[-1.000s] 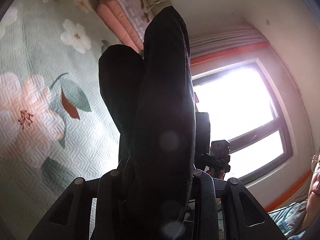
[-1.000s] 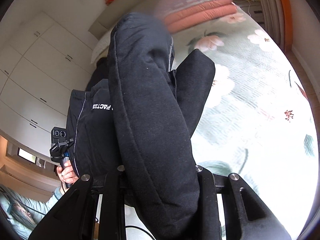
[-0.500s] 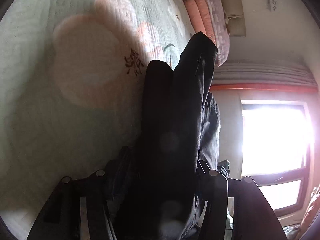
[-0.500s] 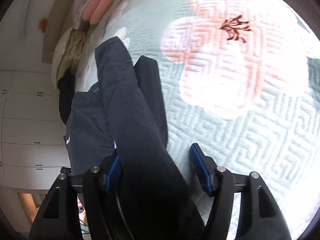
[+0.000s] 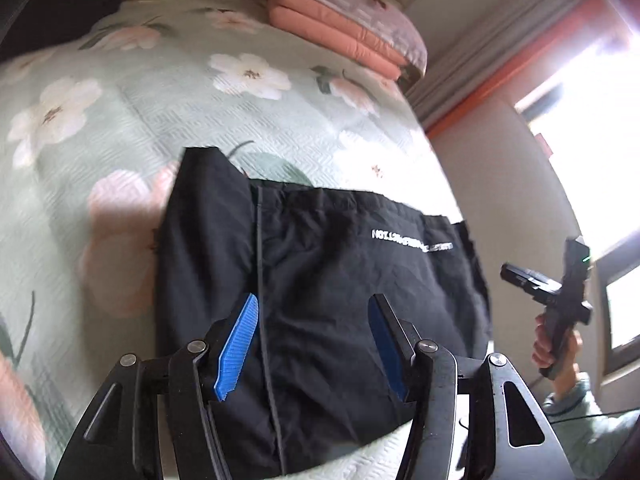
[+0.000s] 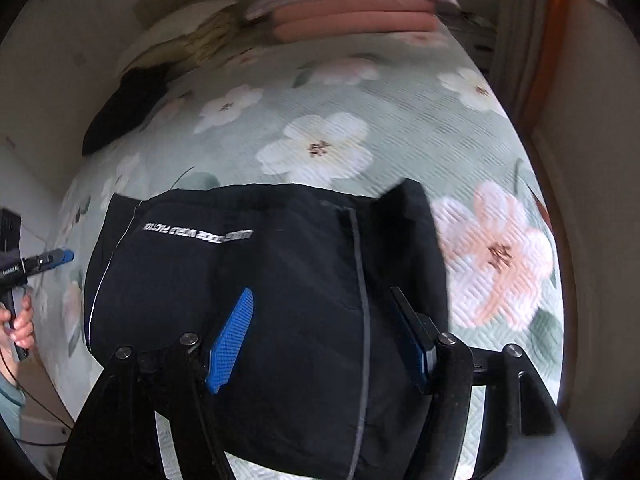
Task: Fold large clothes
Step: 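Lay the folded bundle flat on the quilt and open both tools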
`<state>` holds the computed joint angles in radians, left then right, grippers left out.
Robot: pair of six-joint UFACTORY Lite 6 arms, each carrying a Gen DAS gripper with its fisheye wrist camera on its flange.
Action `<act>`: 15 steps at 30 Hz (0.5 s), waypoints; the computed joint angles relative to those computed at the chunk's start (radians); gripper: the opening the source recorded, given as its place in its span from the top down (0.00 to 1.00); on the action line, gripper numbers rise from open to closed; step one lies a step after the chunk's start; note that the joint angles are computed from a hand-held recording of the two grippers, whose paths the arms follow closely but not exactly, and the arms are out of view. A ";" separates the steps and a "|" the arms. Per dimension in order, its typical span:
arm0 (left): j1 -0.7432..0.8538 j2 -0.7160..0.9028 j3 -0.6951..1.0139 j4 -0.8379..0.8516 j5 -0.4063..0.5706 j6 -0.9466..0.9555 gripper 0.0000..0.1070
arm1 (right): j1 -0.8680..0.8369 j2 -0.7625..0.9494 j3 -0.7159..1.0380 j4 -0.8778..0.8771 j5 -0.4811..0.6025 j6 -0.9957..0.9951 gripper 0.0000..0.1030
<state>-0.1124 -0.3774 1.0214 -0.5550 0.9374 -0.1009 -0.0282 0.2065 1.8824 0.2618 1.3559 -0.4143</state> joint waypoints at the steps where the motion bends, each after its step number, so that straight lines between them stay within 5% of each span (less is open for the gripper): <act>1: -0.057 0.052 0.010 0.055 -0.034 -0.049 0.45 | 0.069 -0.006 -0.069 -0.026 -0.067 0.032 0.31; 4: -0.139 0.121 -0.085 0.144 -0.150 -0.140 0.45 | 0.193 0.042 -0.200 -0.078 -0.191 0.135 0.33; 7: -0.091 0.065 -0.259 -0.028 -0.292 -0.006 0.44 | 0.147 0.131 -0.326 -0.033 -0.298 0.148 0.23; 12: -0.094 0.056 -0.241 0.001 -0.263 -0.025 0.43 | 0.165 0.131 -0.301 -0.082 -0.286 0.242 0.23; 15: -0.094 0.017 -0.165 0.081 -0.136 -0.082 0.46 | 0.158 0.041 -0.296 -0.102 -0.229 0.300 0.23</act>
<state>-0.2060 -0.3600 0.8567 -0.4739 0.8010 -0.1824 0.1301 0.2471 1.5862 0.1602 1.1264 -0.1141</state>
